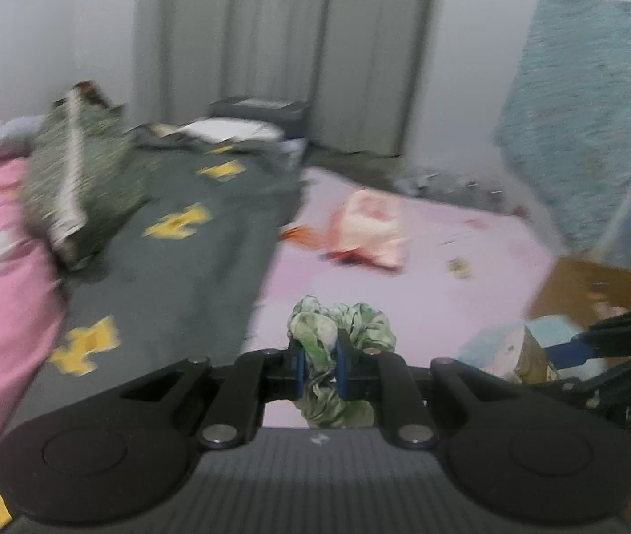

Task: Organize soft objects
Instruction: 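Carry the scrunchie with the left tool while the right tool carries the gold pack to the box, then release the scrunchie with the left tool while the right tool releases the gold pack into the box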

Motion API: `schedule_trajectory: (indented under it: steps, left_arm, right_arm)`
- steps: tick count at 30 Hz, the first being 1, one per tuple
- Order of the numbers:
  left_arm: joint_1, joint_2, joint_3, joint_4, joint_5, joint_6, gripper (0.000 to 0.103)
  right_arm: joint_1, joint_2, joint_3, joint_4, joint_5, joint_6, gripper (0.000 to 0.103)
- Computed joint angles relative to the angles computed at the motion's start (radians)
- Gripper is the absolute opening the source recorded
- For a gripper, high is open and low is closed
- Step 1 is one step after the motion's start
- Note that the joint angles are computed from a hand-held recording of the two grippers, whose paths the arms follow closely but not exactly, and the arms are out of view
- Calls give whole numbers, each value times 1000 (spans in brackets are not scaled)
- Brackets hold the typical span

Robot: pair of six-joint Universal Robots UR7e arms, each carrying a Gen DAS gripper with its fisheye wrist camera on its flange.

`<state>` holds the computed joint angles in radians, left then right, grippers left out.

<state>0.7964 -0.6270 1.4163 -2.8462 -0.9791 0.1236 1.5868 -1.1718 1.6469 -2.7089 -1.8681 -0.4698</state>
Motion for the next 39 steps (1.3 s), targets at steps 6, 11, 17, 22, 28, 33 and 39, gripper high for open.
schedule_trajectory:
  steps: [6,11,17,22,28,33,39]
  left_arm:
    - [-51,46,-27,10,-144,28,14]
    - [-92,107,-66,38,-245,32,14]
    - [-137,166,-93,55,-321,36,14]
    - [-168,205,-117,81,-355,28,14]
    - [-194,250,-154,131,-373,30,14]
    - [-207,289,-190,169,-381,19,14]
    - [-218,326,-238,226,-405,11,14]
  right_arm:
    - [-44,-254,209,-132,-91,82,56]
    - [-117,-467,348,-164,-165,152,56]
    - [-230,-634,461,-149,-226,166,56]
    - [-338,-668,469,-48,-187,182,56]
    - [-405,-620,426,57,-158,182,57]
    - [-455,-621,404,154,-72,204,60]
    - [-507,-685,440,127,60,222,65]
